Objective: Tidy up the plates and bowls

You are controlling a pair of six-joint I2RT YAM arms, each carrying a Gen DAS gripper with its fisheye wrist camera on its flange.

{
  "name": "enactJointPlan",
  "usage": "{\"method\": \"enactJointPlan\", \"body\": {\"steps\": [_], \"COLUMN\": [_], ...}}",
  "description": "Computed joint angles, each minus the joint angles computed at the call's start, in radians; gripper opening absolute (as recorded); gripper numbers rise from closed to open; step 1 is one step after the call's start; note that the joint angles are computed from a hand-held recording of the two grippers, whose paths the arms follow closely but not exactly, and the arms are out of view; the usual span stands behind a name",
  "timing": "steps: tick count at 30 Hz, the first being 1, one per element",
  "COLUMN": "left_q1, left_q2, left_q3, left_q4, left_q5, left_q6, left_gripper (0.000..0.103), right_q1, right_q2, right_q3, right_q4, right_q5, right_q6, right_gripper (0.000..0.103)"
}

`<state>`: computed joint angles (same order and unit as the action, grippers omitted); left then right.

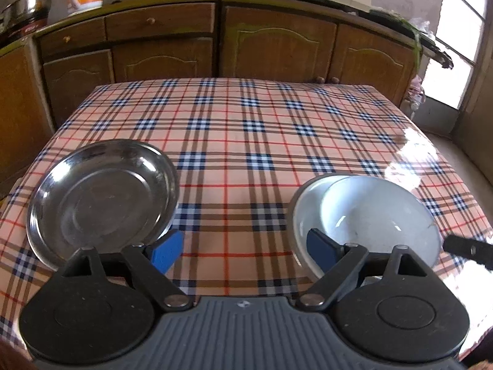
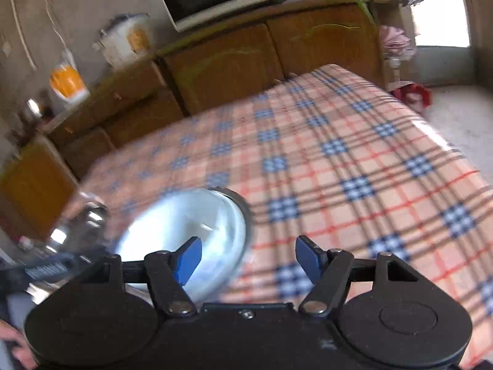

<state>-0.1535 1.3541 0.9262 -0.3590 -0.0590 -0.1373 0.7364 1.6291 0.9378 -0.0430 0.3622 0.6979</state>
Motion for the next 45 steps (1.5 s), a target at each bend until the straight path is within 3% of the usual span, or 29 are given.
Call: {"method": "enactJointPlan", "body": {"steps": [4,11,18,20,22,31,33,37,45], "left_q1": [0.004,0.023,0.051,0.049,0.032,-0.074,-0.072,-0.073,-0.073], "left_q2": [0.013,0.022,0.010,0.018,0.042,0.138,0.146,0.172,0.233], "left_q3": [0.001,-0.009,0.010,0.027,0.055,0.102,0.101,0.112,0.142], "left_q4": [-0.003,-0.008,-0.005,-0.009,-0.025,-0.024,-0.023,-0.019,-0.025], "left_q5": [0.017,0.061,0.128,0.172,0.189,0.050,0.054,0.049,0.045], "left_q6": [0.004,0.016,-0.017,-0.025,-0.019,0.051,0.061,0.066,0.101], "left_gripper": [0.090,0.090,0.090,0.091,0.093,0.099,0.103,0.103,0.103], "right_q1": [-0.015,-0.019,-0.047,-0.056,-0.039,-0.020,-0.029,-0.015,-0.046], "right_q2": [0.048,0.112,-0.012,-0.010,0.021,0.130,0.136,0.178,0.227], "right_q3": [0.024,0.090,-0.049,-0.041,-0.002,0.093,0.085,0.139,0.167], "right_q4": [-0.002,-0.034,0.128,0.146,0.120,0.068,0.098,0.029,0.012], "right_q5": [-0.050,-0.007,-0.046,-0.113,-0.096,-0.091,-0.113,-0.062,-0.134], "right_q6": [0.004,-0.017,-0.006,-0.016,-0.025,0.004,0.001,-0.011,0.021], "right_gripper": [0.081,0.081,0.081,0.081,0.081,0.082,0.082,0.082,0.082]}}
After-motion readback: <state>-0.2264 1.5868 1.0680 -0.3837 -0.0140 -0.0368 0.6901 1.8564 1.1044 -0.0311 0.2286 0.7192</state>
